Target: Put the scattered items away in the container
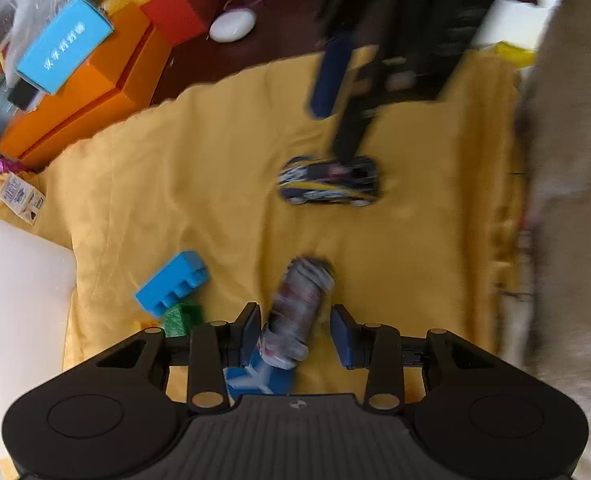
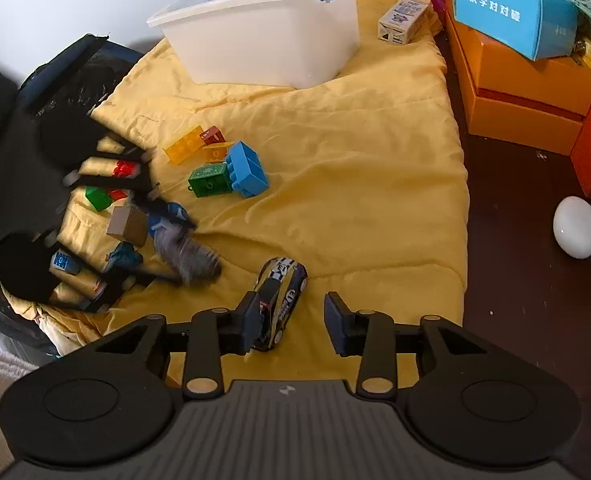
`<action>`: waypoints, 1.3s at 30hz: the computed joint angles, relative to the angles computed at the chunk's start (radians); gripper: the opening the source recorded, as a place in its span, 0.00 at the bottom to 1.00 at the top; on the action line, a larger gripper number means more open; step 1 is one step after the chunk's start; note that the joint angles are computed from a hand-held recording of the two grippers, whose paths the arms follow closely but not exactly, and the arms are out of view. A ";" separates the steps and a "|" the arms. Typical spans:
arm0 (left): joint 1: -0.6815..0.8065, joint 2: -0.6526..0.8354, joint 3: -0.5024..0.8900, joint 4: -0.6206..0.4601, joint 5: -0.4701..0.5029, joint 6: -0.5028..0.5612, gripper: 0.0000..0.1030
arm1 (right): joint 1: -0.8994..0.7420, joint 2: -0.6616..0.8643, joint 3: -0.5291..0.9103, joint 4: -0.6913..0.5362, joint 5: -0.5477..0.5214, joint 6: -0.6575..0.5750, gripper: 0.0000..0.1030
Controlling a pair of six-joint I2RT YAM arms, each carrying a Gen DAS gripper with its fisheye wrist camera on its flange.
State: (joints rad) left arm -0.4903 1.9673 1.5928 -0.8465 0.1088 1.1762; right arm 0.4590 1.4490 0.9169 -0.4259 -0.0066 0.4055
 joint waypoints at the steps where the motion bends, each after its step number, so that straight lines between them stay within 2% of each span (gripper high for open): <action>1: 0.008 0.059 0.097 -0.083 0.016 -0.039 0.39 | 0.000 0.000 -0.001 -0.003 -0.002 -0.001 0.39; 2: 0.015 0.119 0.202 -0.174 0.034 -0.102 0.32 | 0.002 0.002 0.000 -0.007 -0.002 -0.002 0.40; 3: 0.026 0.157 0.269 -0.231 0.058 -0.179 0.19 | 0.006 0.003 0.002 -0.013 -0.005 -0.005 0.40; 4: 0.041 0.164 0.286 -0.244 0.088 -0.251 0.18 | 0.009 0.001 0.001 -0.013 -0.009 -0.011 0.40; 9: 0.052 -0.014 0.007 -0.026 0.069 -0.617 0.18 | 0.033 0.014 0.015 -0.019 0.018 -0.025 0.40; 10: 0.048 -0.057 -0.056 0.022 0.067 -0.663 0.21 | 0.034 0.020 0.020 -0.021 0.019 -0.021 0.40; 13: -0.001 -0.186 -0.238 0.176 -0.023 -0.772 0.27 | 0.032 0.031 0.033 -0.026 0.010 -0.026 0.40; 15: -0.031 -0.259 -0.322 0.250 -0.064 -0.804 0.38 | 0.037 0.032 0.037 -0.025 0.012 -0.030 0.40; 17: -0.047 -0.300 -0.356 0.266 -0.026 -0.828 0.39 | 0.043 0.032 0.040 -0.027 0.020 -0.037 0.40; 20: -0.039 -0.300 -0.341 0.213 0.094 -0.881 0.39 | 0.044 0.029 0.040 -0.028 0.026 -0.038 0.40; 23: -0.035 -0.345 -0.395 0.275 0.065 -0.923 0.39 | 0.047 0.026 0.039 -0.032 0.028 -0.037 0.41; 25: -0.004 -0.331 -0.380 0.305 0.070 -0.955 0.45 | 0.041 0.031 0.041 -0.033 0.010 -0.023 0.43; 26: 0.011 -0.307 -0.361 0.298 0.093 -0.942 0.52 | 0.040 0.035 0.042 -0.032 0.003 -0.011 0.43; 27: 0.020 -0.269 -0.328 0.276 0.107 -0.905 0.53 | 0.041 0.044 0.045 -0.030 0.003 0.000 0.43; 30: 0.016 -0.200 -0.281 0.244 0.096 -0.754 0.51 | 0.043 0.080 0.069 -0.030 0.012 0.034 0.43; 33: 0.020 -0.165 -0.247 0.194 0.117 -0.670 0.49 | 0.052 0.122 0.097 -0.032 0.022 0.022 0.44; 35: 0.020 -0.132 -0.228 0.177 0.145 -0.655 0.49 | 0.064 0.163 0.123 -0.051 0.036 0.007 0.47; 37: 0.008 -0.114 -0.237 0.204 0.124 -0.678 0.46 | 0.081 0.171 0.117 -0.045 0.066 -0.017 0.42; 38: 0.010 -0.117 -0.242 0.222 0.133 -0.709 0.34 | 0.093 0.165 0.116 -0.056 0.097 -0.046 0.37; 39: 0.010 -0.118 -0.237 0.220 0.129 -0.751 0.34 | 0.099 0.154 0.108 -0.058 0.114 -0.065 0.35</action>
